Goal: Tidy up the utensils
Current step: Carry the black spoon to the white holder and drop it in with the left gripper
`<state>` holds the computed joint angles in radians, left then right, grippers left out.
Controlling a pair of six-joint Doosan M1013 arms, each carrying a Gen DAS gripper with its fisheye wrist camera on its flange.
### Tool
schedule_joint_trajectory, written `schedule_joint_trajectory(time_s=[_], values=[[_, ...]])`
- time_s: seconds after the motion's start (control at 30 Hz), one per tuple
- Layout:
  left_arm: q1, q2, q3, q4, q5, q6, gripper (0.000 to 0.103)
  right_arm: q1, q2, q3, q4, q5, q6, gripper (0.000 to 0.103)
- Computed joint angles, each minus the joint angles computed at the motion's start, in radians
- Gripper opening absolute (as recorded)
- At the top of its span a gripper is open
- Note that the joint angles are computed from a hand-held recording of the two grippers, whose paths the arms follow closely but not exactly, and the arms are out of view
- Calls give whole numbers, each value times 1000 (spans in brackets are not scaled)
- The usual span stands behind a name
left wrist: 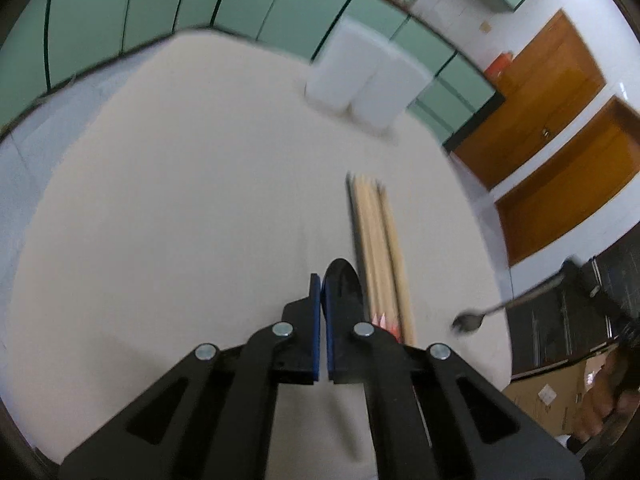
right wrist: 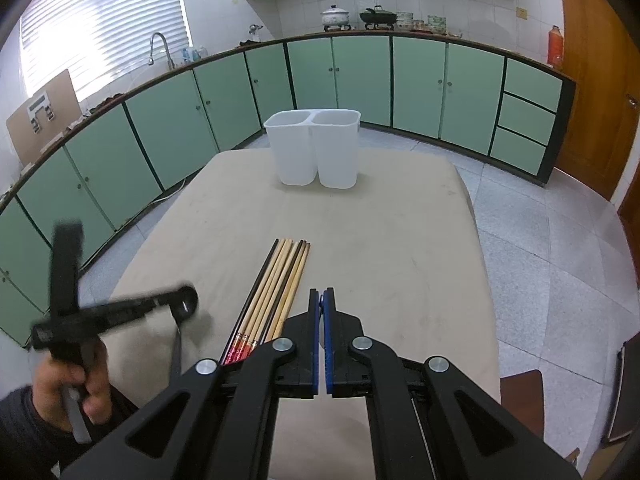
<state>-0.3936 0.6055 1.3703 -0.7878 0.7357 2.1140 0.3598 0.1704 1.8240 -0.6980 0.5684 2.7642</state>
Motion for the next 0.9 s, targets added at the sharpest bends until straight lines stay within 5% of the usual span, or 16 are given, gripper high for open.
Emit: schedule_joint_trajectory(time_s=[0.23,0.53,0.7,0.9], values=[[-9,-3,-105,-43,-106,84,1,-14,-1,-34,-12,2,-46,2],[-48,59,-301,-2,-295,81,1,-99,59,-177,80,-39,-216,2],[-86,138,-441,256,-440,-206,1,-140,114,-291,59,-68,-237,2],[-124,256,-636,594,-428,-483,1,-188,192,-415,74,-86,-279,2]])
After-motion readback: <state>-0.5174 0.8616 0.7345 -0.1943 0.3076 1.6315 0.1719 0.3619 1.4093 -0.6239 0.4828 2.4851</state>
